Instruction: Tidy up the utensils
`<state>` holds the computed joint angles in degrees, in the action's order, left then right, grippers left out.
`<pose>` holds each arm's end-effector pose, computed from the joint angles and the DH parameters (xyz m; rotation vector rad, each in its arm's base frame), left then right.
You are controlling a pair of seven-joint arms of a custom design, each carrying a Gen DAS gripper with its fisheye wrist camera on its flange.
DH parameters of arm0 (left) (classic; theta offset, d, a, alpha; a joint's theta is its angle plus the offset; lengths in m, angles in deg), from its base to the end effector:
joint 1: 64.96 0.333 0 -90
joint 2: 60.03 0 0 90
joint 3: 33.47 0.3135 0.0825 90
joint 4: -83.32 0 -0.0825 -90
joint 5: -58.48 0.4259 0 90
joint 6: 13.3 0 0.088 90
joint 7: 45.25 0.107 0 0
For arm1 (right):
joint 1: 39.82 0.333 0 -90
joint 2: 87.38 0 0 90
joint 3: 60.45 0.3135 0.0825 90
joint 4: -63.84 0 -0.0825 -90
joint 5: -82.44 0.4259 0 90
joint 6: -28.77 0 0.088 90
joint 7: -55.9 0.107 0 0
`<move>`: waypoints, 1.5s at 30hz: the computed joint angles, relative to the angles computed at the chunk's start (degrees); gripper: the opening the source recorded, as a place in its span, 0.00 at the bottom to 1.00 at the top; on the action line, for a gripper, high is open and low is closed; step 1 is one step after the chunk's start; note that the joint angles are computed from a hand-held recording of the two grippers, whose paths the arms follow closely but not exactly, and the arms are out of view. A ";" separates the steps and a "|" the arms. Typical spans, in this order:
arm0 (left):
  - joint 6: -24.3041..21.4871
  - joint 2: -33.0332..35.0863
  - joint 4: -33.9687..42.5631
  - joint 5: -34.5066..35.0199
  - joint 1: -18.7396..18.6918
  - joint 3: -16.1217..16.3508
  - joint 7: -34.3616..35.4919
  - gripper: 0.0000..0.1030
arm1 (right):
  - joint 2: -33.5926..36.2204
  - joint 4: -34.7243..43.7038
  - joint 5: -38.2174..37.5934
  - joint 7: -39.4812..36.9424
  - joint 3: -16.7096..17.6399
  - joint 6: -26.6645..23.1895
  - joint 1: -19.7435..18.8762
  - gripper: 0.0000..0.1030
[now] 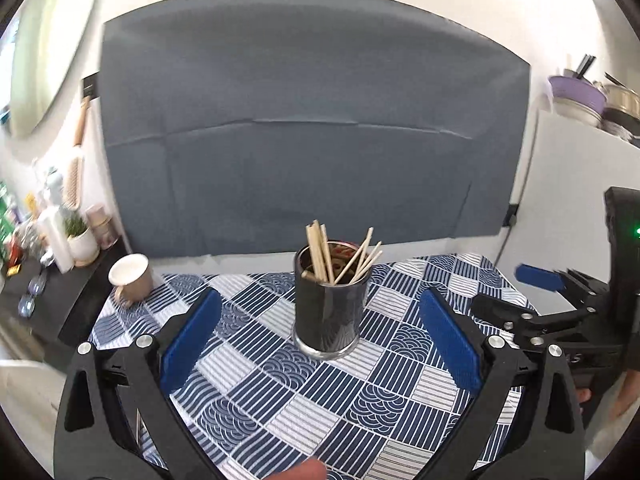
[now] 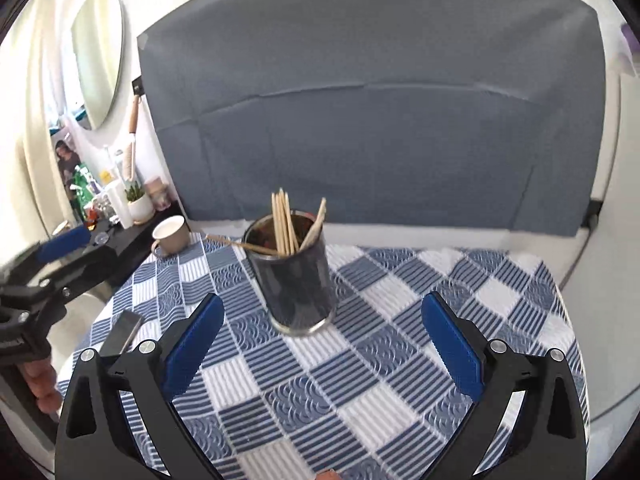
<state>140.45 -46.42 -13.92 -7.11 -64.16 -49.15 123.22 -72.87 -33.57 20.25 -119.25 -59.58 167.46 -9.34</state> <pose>0.6980 -0.1385 0.5119 -0.9885 2.1778 -1.3538 0.6106 0.3662 0.4797 -1.2649 1.9547 -0.8872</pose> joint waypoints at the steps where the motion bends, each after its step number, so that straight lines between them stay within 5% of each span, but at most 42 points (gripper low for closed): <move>1: 0.67 -0.79 -1.34 -0.61 0.17 -0.01 0.65 0.94 | -0.20 -0.26 0.14 0.65 0.14 -0.47 0.27 0.92; 7: -2.68 -3.22 -5.59 4.03 0.17 2.11 -4.62 0.94 | 0.20 0.50 -0.23 4.07 1.80 -9.49 3.48 0.92; 13: -1.78 -5.80 -9.36 1.29 0.04 2.73 3.17 0.94 | 1.20 1.97 2.38 4.22 2.80 -11.85 5.19 0.92; 23: -1.50 -7.79 -11.78 2.08 -0.99 4.76 1.59 0.94 | 3.12 4.57 6.84 3.67 3.28 -17.90 7.98 0.92; 45: -4.03 -7.29 -11.77 5.53 -0.48 5.29 -1.60 0.94 | 2.37 3.15 7.57 5.28 3.25 -17.54 8.34 0.92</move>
